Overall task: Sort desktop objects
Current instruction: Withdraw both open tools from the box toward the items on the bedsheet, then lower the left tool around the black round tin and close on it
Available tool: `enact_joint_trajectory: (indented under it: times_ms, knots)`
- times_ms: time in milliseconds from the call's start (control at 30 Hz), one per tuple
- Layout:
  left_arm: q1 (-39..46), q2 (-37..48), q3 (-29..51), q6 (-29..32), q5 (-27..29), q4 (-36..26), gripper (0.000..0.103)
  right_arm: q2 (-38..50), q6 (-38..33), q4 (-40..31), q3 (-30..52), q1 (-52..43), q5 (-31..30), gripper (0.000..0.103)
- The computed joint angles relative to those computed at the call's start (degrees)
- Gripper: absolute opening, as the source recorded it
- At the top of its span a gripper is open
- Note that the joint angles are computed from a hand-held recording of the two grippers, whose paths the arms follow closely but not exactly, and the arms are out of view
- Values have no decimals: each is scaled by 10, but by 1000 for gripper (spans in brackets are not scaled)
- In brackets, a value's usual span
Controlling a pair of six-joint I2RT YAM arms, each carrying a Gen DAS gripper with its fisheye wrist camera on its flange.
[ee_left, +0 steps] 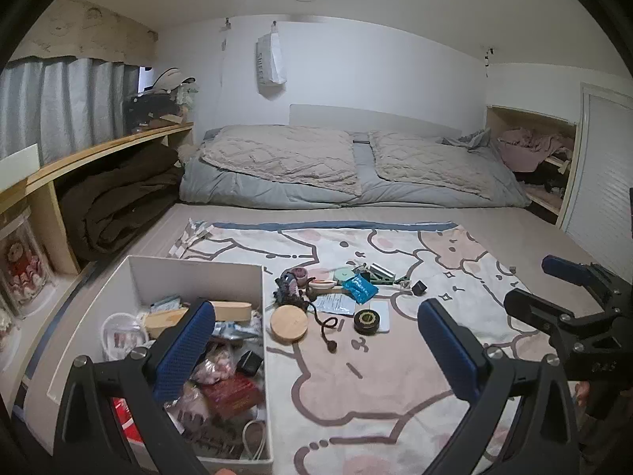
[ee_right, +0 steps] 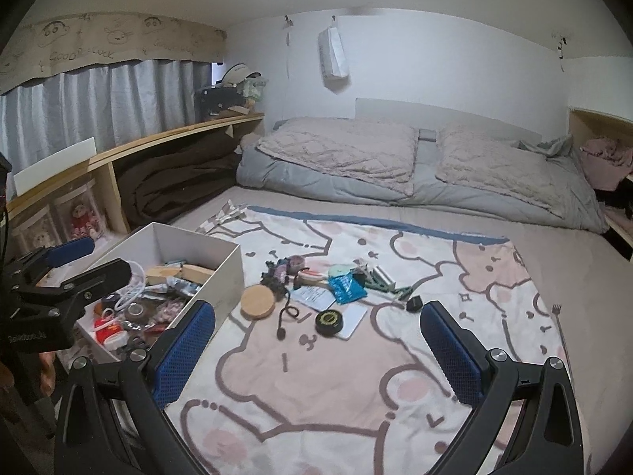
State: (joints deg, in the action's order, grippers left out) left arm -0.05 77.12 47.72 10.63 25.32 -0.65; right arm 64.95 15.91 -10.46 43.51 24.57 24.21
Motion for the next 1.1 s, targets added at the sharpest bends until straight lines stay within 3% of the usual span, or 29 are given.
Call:
enact_joint_trajectory:
  times_ms: [400,600,867,1100]
  knots:
    - [-99,118,44,-28,-61,74,103,77,-37,88,-4,-124,-98,103]
    - [-119,204,90,-53,-63,95,103,138,-49,128,5,-179,-141,103]
    - [-158,309,151,-57,-92,105,103,244,-43,146,54,-223,-171,103]
    - [-175,391,214,-65,-86,90,103,325,-35,175,82,-254,-157,103]
